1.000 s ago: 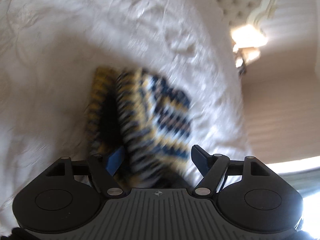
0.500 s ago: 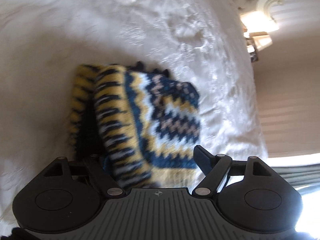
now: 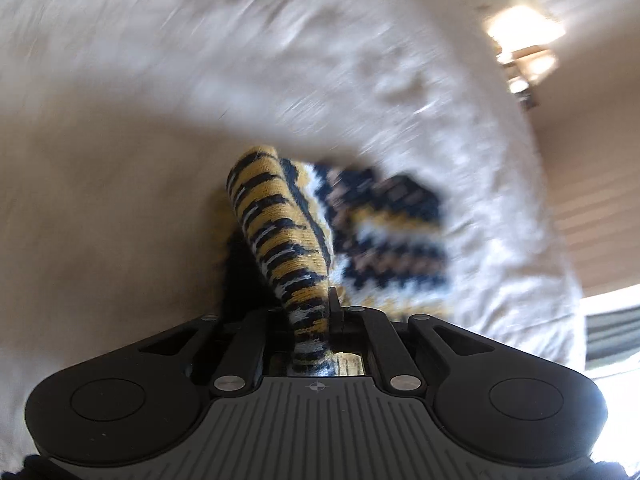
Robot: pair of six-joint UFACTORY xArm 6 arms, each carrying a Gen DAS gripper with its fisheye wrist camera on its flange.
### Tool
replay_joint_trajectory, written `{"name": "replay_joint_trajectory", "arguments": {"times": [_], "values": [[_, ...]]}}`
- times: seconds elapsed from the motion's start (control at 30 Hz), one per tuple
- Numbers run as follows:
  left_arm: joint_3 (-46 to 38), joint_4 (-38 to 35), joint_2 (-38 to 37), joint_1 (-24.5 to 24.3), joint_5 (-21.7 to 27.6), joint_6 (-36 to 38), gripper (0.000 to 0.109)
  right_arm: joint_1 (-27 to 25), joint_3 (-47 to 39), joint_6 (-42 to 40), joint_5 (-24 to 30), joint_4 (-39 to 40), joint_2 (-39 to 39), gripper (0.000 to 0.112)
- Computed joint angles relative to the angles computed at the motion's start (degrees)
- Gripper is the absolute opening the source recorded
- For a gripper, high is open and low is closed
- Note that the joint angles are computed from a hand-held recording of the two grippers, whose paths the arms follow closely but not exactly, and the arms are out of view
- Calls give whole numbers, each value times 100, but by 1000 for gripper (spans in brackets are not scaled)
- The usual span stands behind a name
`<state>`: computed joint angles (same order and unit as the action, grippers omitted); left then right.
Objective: Fold small clothes
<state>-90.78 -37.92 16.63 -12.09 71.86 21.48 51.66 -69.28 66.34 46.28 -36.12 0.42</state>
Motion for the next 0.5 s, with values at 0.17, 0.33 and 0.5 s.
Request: {"name": "replay_joint_trajectory", "arguments": {"times": [0.17,0.33,0.5], "values": [[26,-410,219,178,249,183,27,-185,378,-62,-638,533,-21,70],[377,20,-338,135,-570,848,47,-225,1461,1158,-1316,-108,-1107,77],[690,138,-817,94,-1154,654,47,-246,1958,2223,-1490,-898,-1753,76]]}}
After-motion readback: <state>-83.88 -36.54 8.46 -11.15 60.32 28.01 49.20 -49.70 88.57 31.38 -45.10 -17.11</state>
